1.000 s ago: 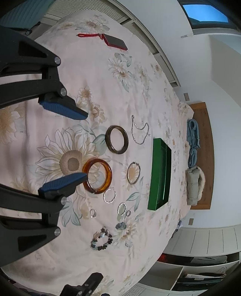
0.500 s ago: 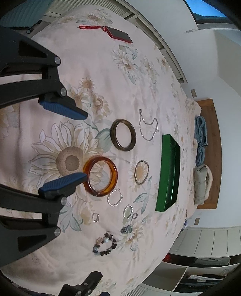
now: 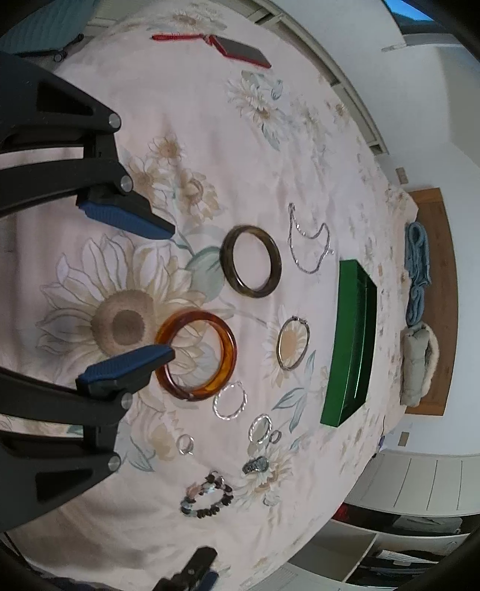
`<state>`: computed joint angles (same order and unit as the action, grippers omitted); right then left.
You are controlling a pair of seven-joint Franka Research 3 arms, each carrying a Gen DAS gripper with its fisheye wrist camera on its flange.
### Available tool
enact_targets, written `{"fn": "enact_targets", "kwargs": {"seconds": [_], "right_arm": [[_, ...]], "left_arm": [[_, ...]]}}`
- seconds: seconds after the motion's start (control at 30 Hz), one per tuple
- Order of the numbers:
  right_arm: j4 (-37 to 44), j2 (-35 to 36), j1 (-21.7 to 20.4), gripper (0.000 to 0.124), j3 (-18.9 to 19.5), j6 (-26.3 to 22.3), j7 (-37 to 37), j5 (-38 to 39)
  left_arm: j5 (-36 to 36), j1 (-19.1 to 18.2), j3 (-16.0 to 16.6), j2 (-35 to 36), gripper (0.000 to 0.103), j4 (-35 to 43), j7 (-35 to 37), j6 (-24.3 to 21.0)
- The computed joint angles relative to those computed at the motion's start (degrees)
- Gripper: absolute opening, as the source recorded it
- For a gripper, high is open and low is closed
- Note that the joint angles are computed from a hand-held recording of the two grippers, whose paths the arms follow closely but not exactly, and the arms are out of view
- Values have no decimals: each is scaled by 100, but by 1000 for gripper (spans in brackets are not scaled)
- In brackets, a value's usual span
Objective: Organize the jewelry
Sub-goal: 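Grasp the amber bangle with the left gripper while the right grasps the beaded bracelet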
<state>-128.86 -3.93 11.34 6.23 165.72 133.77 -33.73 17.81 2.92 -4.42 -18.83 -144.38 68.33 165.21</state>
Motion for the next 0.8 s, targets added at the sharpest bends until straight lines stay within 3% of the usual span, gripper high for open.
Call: {"fn": "enact_targets", "kwargs": {"seconds": [0.13, 0.27, 0.47, 0.63, 0.8], "right_arm": [[164, 370, 229, 64, -171, 108, -1729, 1907], [625, 881, 336, 56, -135, -140, -3434, 3758], [1202, 1465, 557, 51, -376, -504, -3522, 3667], [1367, 1656, 678, 42, -503, -526, -3551, 3509], [1462, 1772, 808, 27, -637, -452, -3535, 3155]], "left_arm": [[-706, -436, 356, 308, 57, 229, 637, -23], [-1298, -570, 431, 710, 57, 571, 1109, -79], [-1871, -438, 304, 1325, 56, 1077, 1532, -279], [-1779, -250, 105, 1593, 43, 1212, 1540, -343], [-1418, -165, 1, 1600, 11, 1197, 1363, -278]]}}
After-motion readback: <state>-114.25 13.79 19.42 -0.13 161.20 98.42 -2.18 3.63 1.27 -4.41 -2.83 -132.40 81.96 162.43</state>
